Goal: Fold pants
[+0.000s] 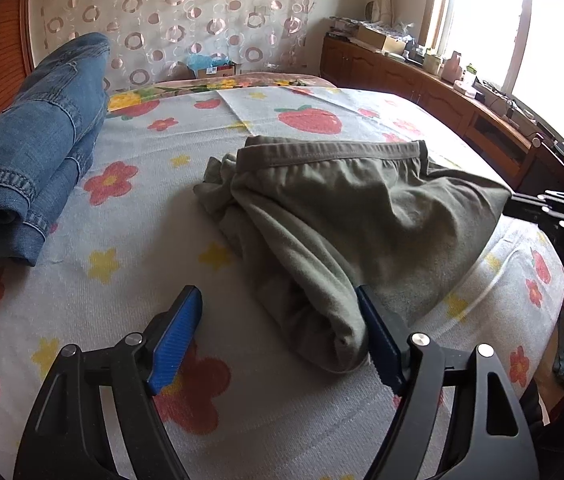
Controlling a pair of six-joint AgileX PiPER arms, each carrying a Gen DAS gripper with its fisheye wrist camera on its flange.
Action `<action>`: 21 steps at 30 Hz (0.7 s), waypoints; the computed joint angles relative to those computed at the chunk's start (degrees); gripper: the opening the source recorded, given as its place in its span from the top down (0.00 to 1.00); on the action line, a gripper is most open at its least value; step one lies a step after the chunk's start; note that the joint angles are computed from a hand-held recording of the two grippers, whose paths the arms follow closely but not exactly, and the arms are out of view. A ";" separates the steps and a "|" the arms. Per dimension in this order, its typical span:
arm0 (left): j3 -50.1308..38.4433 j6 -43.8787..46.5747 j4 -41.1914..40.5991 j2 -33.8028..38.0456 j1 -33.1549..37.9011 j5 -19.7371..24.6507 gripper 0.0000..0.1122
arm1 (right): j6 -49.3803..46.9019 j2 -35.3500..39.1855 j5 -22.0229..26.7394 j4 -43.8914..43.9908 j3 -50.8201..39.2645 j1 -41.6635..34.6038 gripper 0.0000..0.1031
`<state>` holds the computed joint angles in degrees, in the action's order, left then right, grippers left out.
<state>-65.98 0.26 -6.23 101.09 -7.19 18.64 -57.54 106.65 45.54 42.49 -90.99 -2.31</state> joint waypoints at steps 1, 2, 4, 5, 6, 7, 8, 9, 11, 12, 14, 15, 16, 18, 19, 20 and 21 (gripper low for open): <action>0.21 -0.38 0.30 -0.21 -0.11 -0.04 0.30 | 0.08 -0.23 -0.39 -0.78 0.74 0.32 0.95; 0.21 -0.38 0.30 -0.21 -0.11 -0.04 0.30 | 0.48 -0.21 -0.45 -1.69 1.39 0.70 0.95; 0.38 0.14 -0.37 -0.25 -0.05 -0.25 0.30 | 1.06 0.23 -0.16 -2.98 1.61 0.98 0.95; 0.44 0.11 -0.29 -0.26 -0.04 -0.34 0.30 | 0.98 0.51 0.79 -2.33 1.53 0.47 0.95; 0.53 -0.26 0.02 -0.28 -0.15 -0.44 0.30 | 0.60 0.79 2.10 -1.25 1.20 -0.20 0.95; 0.55 -0.51 0.21 -0.26 -0.21 -0.49 0.30 | 0.44 0.70 2.83 -0.61 0.98 -0.72 0.95; 0.48 -0.80 0.48 -0.21 -0.25 -0.48 0.30 | 0.12 0.34 3.01 0.01 1.28 -1.18 0.95; 0.56 -1.17 0.76 -0.24 -0.35 -0.55 0.30 | 0.18 0.28 3.71 0.08 0.66 -1.66 0.92; 0.72 -1.89 1.29 -0.31 -0.48 -0.73 0.30 | 0.82 -0.17 3.64 -0.57 0.41 -1.88 0.91; 0.69 -2.11 1.48 -0.26 -0.51 -0.78 0.30 | 1.43 -0.37 3.60 -1.01 0.34 -1.92 0.91; 0.76 -2.24 1.58 -0.28 -0.55 -0.85 0.30 | 1.40 -0.70 3.69 -0.55 0.09 -2.14 0.91; 0.76 -2.24 1.58 -0.28 -0.55 -0.85 0.30 | 1.49 -0.77 3.78 -0.21 -0.28 -2.14 0.91; 0.74 -2.00 1.36 -0.25 -0.54 -0.86 0.30 | 1.49 -0.85 3.80 0.38 -0.47 -2.08 0.90; 0.78 -2.14 1.48 -0.27 -0.55 -0.87 0.30 | 1.95 -0.85 3.30 0.67 -0.91 -1.37 0.84; 0.78 -2.14 1.48 -0.27 -0.55 -0.87 0.30 | 2.33 -0.53 2.89 0.49 -1.32 -0.89 0.79; 0.78 -2.14 1.48 -0.27 -0.55 -0.87 0.30 | 2.65 -0.08 2.87 0.54 -1.96 -0.33 0.77; 0.78 -2.14 1.48 -0.27 -0.55 -0.87 0.30 | 3.27 0.65 3.36 0.20 -2.96 0.28 0.76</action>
